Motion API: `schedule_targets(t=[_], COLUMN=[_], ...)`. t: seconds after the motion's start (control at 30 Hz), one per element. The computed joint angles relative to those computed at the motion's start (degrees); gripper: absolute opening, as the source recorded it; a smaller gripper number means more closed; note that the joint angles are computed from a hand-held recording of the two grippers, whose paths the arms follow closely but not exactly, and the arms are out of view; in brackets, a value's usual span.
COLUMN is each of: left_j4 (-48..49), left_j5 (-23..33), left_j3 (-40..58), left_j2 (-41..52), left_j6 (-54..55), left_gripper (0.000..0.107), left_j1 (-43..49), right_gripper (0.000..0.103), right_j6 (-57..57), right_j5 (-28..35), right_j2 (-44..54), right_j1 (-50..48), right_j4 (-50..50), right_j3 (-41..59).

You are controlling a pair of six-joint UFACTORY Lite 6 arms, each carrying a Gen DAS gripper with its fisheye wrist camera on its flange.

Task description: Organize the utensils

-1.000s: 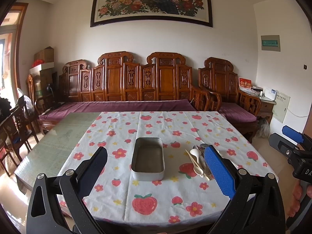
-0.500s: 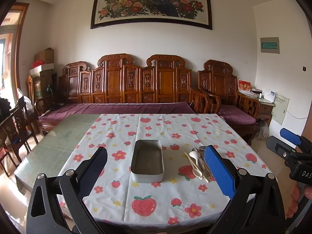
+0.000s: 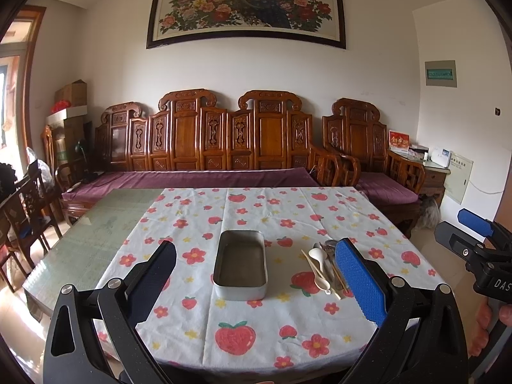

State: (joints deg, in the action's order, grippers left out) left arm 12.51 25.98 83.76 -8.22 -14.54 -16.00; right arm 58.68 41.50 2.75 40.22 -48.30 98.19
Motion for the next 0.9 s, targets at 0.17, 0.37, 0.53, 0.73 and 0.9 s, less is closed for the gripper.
schedule_targets(t=[0.17,0.37,0.53,0.73,0.9], left_j4=[-0.1,0.0,0.4,0.5,-2.0], left_j5=[0.3,0.4,0.4,0.6,0.6], left_j3=[0.5,0.7,0.5,0.8,0.4], left_j2=[0.3,0.3,0.2,0.4,2.0], left_j6=[0.1,0.1,-0.3,-0.3,2.2], left_gripper=[0.097,0.097,0.097,0.097,0.097], left_j1=[-0.2,-0.3,-0.5,-0.6,0.2], right_gripper=[0.101,0.101,0.101,0.101,0.101], right_j6=[-0.2,-0.1,-0.6,-0.6,-1.3], right_j5=[0.0,0.1,0.2,0.3,-0.1], right_j2=[0.0,0.0,0.5,0.7,1.8], right_j1=[0.0,0.0,0.0,0.1,-0.5], right_j4=[0.1,0.1,0.5,0.5,2.0], right_j3=[0.0,0.2,1.1,1.1,1.9])
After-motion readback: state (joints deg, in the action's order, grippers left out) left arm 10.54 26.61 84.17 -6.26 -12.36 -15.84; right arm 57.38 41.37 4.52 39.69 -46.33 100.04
